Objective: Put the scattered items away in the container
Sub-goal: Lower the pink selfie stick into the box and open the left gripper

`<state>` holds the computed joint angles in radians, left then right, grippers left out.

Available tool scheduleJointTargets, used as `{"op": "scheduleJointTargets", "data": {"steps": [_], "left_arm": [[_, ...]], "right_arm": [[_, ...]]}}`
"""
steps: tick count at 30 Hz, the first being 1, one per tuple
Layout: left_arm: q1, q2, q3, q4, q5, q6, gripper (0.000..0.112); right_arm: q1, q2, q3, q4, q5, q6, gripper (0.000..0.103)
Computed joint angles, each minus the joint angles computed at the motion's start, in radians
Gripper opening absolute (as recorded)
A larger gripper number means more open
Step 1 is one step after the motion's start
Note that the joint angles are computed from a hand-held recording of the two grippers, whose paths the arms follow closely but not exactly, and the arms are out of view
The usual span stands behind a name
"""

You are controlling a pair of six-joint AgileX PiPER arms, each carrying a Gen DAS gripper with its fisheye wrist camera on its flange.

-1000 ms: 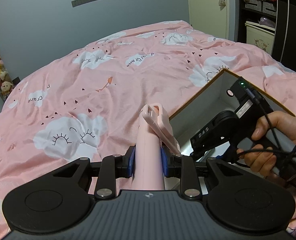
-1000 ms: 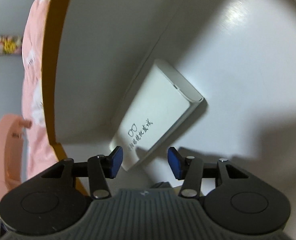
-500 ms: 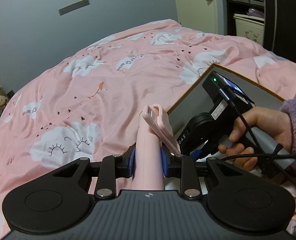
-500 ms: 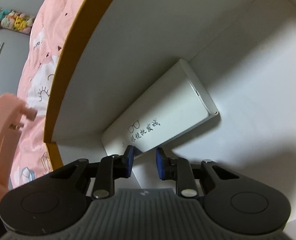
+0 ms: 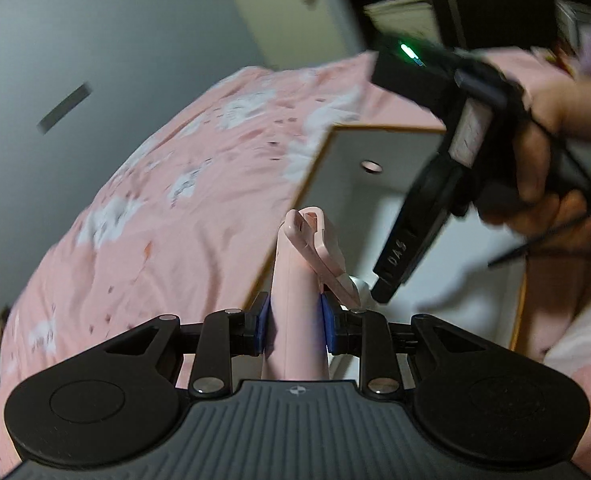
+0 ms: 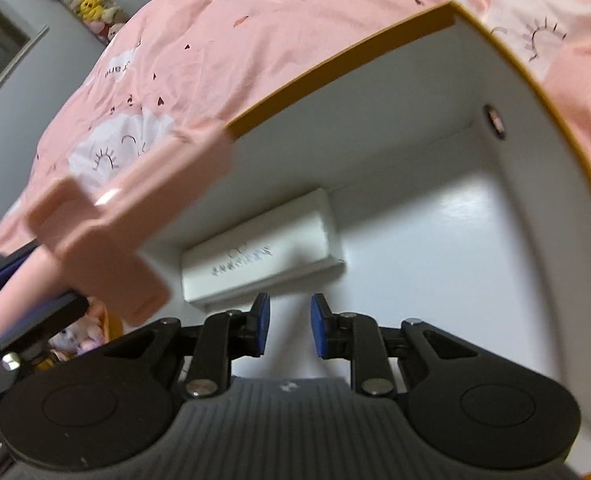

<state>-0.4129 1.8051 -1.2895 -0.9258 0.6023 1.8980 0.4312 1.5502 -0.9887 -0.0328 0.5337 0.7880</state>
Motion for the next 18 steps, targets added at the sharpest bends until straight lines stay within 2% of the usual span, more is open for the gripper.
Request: {"op": "scheduleJointTargets", "data": {"steps": [4, 6, 10, 13, 16, 18], "left_arm": [[-0.022, 0.052, 0.026, -0.072, -0.035, 0.159, 0.031], [-0.023, 0.092, 0.011, -0.097, -0.037, 0.193, 0.031], [-0.024, 0.158, -0.050, -0.064, -0.027, 0.161, 0.031], [-0.013, 0.208, -0.123, -0.020, 0.034, 0.116, 0.031], [-0.019, 0.244, -0.159, 0.006, 0.032, 0.116, 0.031], [-0.017, 0.267, -0.187, 0.015, 0.045, 0.116, 0.031]], "right_arm": [[0.026, 0.056, -0.048, -0.068, 0.032, 0.043, 0.026], [0.022, 0.130, -0.110, -0.052, 0.009, 0.009, 0.026], [0.026, 0.171, -0.138, -0.050, 0.001, -0.017, 0.026], [0.021, 0.189, -0.145, -0.040, -0.016, -0.048, 0.026], [0.007, 0.204, -0.157, 0.006, -0.037, -0.104, 0.025], [0.004, 0.208, -0.168, -0.014, -0.034, -0.098, 0.025]]}}
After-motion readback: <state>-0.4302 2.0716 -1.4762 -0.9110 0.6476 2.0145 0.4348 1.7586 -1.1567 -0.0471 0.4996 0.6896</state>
